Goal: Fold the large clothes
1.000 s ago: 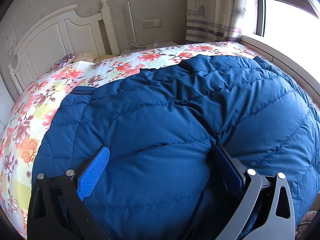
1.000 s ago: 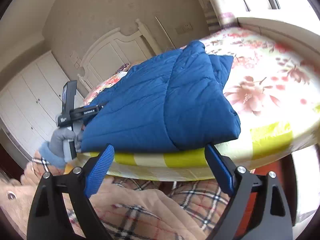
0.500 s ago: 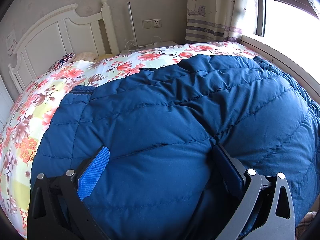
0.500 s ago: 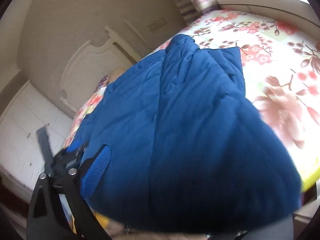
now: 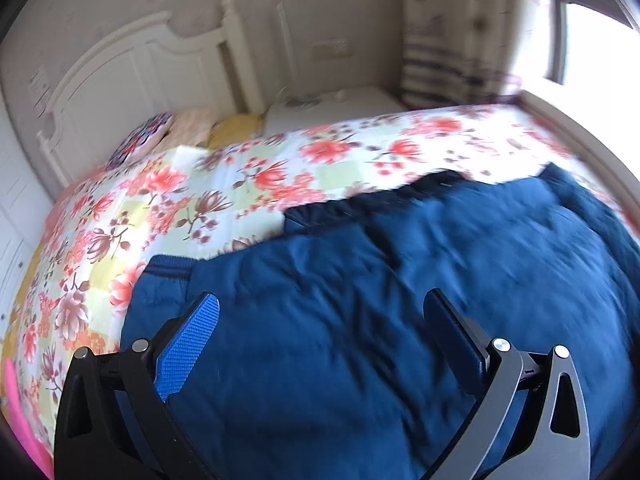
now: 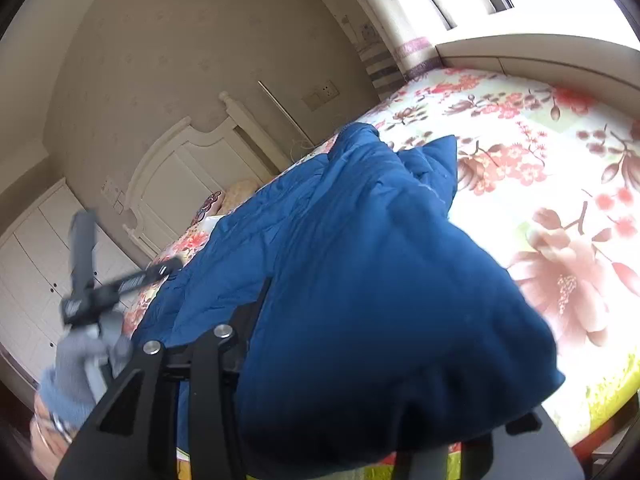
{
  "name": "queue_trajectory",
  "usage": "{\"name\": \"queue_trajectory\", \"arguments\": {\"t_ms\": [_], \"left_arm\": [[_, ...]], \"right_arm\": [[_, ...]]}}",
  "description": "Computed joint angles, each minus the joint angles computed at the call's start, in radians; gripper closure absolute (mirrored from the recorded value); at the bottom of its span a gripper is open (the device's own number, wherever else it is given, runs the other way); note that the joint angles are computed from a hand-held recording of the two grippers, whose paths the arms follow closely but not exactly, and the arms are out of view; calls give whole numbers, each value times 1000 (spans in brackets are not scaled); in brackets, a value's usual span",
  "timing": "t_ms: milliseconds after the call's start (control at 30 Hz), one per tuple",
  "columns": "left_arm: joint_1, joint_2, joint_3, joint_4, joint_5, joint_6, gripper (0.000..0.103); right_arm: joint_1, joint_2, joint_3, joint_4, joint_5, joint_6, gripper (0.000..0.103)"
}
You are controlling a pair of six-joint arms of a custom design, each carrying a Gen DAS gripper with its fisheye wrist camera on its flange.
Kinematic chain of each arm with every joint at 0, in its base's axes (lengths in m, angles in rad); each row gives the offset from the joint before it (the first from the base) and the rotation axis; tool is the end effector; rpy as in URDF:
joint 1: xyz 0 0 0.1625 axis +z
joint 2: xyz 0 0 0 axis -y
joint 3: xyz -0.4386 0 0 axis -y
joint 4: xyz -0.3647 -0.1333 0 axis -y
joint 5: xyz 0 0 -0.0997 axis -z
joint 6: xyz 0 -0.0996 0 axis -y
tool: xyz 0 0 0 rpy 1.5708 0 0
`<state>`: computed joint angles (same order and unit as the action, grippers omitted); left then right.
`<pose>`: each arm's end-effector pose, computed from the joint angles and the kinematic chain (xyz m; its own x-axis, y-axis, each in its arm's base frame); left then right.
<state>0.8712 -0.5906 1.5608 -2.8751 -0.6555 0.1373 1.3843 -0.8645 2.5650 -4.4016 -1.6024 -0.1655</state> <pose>-0.2784 -0.6604 0.0812 -0.5445 0.2907 -0.7867 0.6893 0.6895 -0.2223 0.0593 -0.3878 0.1823 -0.9765 0.1415 0.1623 -0.0830 0.4484 -0.8900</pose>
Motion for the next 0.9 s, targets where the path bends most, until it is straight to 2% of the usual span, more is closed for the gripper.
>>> {"name": "queue_trajectory", "arguments": {"t_ms": [33, 100, 167, 233, 367, 467, 500, 533, 567, 600, 633, 700, 767, 800, 833, 900], "left_arm": [[18, 38, -76, 90, 18, -47, 4], [51, 76, -164, 238, -16, -116, 4], [61, 77, -169, 238, -40, -112, 6], [53, 34, -103, 161, -69, -95, 6], [0, -132, 190, -100, -135, -29, 6], [-35, -204, 377, -185, -184, 6, 5], [-44, -206, 417, -203, -184, 24, 5], [-59, -193, 467, -254, -150, 54, 5], [-73, -184, 513, -324, -112, 79, 5], [-76, -192, 539, -351, -113, 85, 5], [-71, -223, 558, -336, -144, 79, 5], [-54, -331, 586, -287, -255, 71, 5], [-32, -419, 604, -328, -283, 67, 5], [-21, -452, 605, -342, -280, 59, 5], [-4, -488, 604, -384, -252, 50, 5], [27, -541, 589, -449, -179, 22, 5]], "right_arm": [[9, 4, 2, -9, -13, -9, 62], [24, 2, 1, -12, -30, -30, 62], [29, -2, 7, -14, -35, -44, 62], [34, -3, 4, -12, -46, -59, 62], [44, 2, -2, -22, -59, -64, 62], [74, 3, -14, -28, -90, -61, 62], [80, 2, -18, -28, -97, -64, 62], [100, 2, -24, -33, -108, -69, 62], [128, 3, -35, -30, -134, -82, 62], [158, 8, -45, -33, -169, -104, 62], [205, 14, -67, -34, -217, -141, 63], [285, 18, -113, -20, -292, -197, 63], [403, 48, -201, 8, -389, -309, 63], [444, 66, -239, 17, -415, -363, 63], [516, 107, -315, 46, -470, -459, 63], [610, 192, -451, 103, -539, -616, 63]]}}
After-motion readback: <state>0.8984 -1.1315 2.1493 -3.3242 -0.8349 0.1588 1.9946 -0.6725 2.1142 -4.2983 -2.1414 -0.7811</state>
